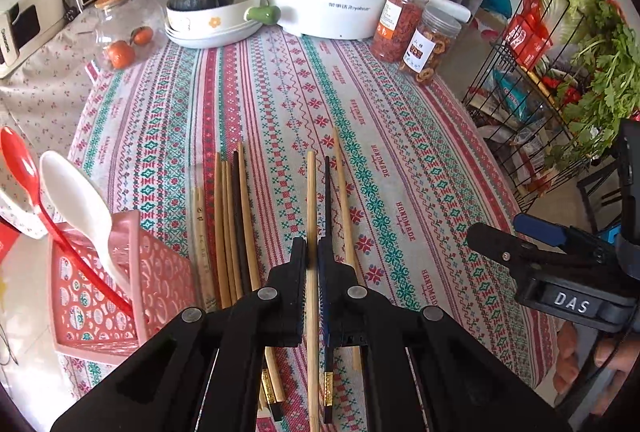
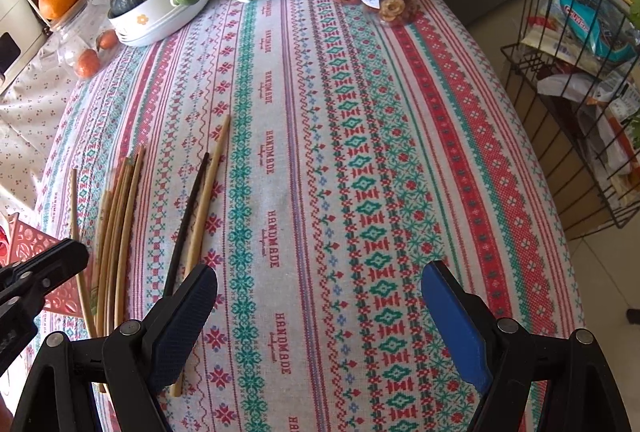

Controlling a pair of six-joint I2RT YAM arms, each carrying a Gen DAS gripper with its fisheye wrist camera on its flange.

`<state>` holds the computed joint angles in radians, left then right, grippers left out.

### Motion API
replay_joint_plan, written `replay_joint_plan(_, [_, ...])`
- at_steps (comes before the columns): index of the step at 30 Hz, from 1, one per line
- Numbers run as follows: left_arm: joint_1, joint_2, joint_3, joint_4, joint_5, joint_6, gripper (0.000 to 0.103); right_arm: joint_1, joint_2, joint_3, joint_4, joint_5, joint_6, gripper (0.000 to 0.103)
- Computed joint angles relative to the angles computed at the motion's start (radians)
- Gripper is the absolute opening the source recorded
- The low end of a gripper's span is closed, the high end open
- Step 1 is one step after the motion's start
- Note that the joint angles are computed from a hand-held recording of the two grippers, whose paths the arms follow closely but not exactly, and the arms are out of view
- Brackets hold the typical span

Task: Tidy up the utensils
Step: 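Grasp a wooden chopstick with the right tool while the left tool lifts its chopstick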

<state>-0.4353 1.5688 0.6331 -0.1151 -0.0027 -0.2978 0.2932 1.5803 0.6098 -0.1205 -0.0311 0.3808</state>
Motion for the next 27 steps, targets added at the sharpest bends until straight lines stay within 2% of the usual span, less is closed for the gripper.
replay_joint_plan(6, [0.049, -0.269, -0.107, -0.081, 0.026, 0.048, 0.005, 0.056, 0.052, 0.05, 0.012, -0.009, 0.065, 0.087])
replay_joint_plan(10, [0.096, -0.433, -0.147, -0.161, 0.056, 0.097, 0.005, 0.069, 0.126, 0.095, 0.039, -0.057, 0.109, 0.086])
replay_joint_plan(12, [0.124, -0.501, -0.163, -0.199, 0.079, 0.119, 0.005, 0.074, 0.18, 0.129, 0.055, -0.067, 0.122, 0.08])
replay_joint_plan(17, [0.175, -0.653, -0.192, -0.3, 0.132, 0.18, 0.005, 0.06, 0.32, 0.206, 0.118, -0.115, 0.146, 0.049])
replay_joint_plan(21, [0.224, -0.729, -0.208, -0.352, 0.157, 0.247, 0.005, 0.05, 0.379, 0.237, 0.193, -0.138, 0.175, 0.046])
replay_joint_plan(24, [0.289, -0.762, -0.216, -0.384, 0.202, 0.295, 0.005, 0.063, 0.434, 0.303, 0.174, -0.127, 0.187, 0.039])
replay_joint_plan(27, [0.351, -0.764, -0.213, -0.404, 0.248, 0.332, 0.005, 0.095, 0.503, 0.39, 0.107, -0.075, 0.158, 0.021])
